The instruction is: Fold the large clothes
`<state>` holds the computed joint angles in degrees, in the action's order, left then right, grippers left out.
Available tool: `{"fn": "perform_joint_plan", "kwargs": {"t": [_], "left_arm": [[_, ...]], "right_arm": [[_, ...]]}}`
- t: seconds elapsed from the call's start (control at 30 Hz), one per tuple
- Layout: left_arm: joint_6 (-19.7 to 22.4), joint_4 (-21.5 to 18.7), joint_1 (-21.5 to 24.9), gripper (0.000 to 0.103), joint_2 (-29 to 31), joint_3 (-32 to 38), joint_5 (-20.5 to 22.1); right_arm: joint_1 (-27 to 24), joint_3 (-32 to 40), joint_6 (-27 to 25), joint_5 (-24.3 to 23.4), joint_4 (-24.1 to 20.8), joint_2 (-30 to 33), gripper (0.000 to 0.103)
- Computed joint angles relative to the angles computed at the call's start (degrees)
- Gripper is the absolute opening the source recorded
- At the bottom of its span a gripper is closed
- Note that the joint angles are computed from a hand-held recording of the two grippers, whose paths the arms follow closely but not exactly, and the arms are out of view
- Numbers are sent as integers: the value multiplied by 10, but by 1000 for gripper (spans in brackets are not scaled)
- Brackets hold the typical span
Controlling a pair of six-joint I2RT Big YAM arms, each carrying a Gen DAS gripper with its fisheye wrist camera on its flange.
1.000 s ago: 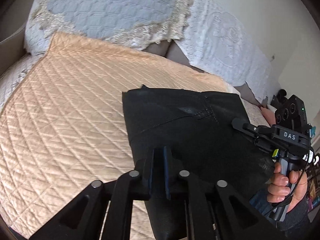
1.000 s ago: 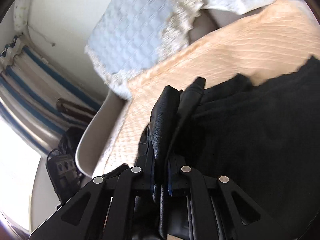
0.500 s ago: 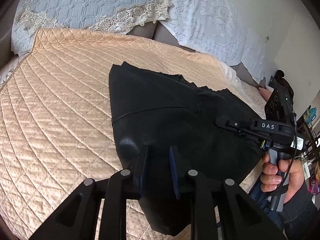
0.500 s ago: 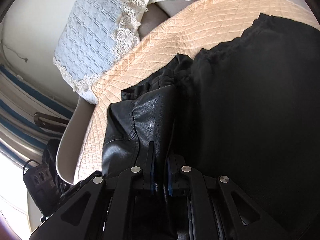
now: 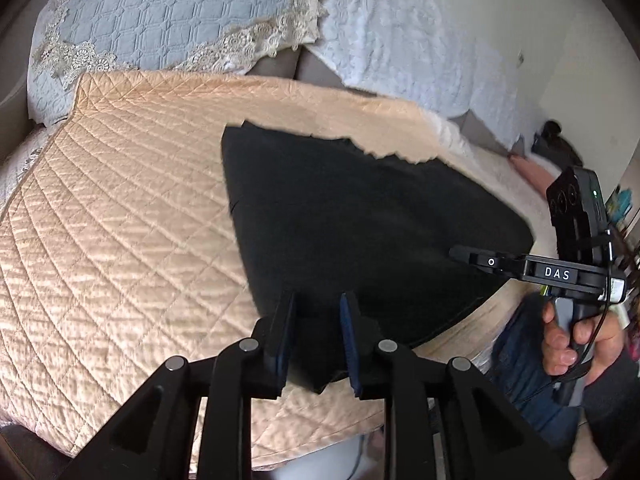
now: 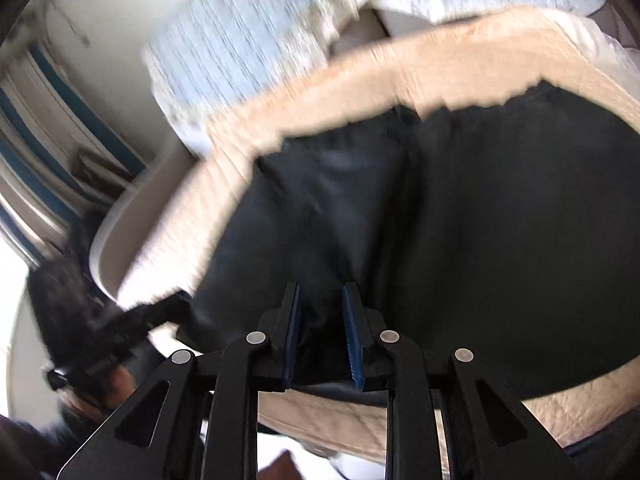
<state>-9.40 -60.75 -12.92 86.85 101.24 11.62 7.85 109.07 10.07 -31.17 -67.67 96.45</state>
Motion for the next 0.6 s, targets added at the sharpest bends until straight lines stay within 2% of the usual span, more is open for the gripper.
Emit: {"fn": "perform_joint_plan", "kwargs": {"t": [0.07, 0.1, 0.17, 0.23, 0.33, 0.43, 0.53, 0.6], "left_arm": [[-1, 5, 3, 25, -6, -11, -4], [-4, 0, 5, 31, -6, -9, -11], [-17, -9, 10, 37, -4, -8, -8], [-30, -14, 17, 38, -4, -8, 9], [-27, -24, 14, 38, -2, 13, -9], [-22, -20, 14, 37, 20, 61, -7], [-15, -22, 6, 37, 78, 144, -24], [-20, -39, 3, 37, 127, 207, -33]], "right_arm": [[-3, -31, 14, -3, 35, -16, 22], [0, -32, 12, 8, 37, -17, 22], [6, -29, 7, 25, 34, -17, 22], [8, -18, -2, 34, 19, -15, 22], [6, 15, -4, 61, 6, -11, 22], [11, 65, -2, 61, 22, 12, 22], [23, 149, 0, 75, 11, 69, 22], [28, 199, 9, 78, 4, 107, 22]]}}
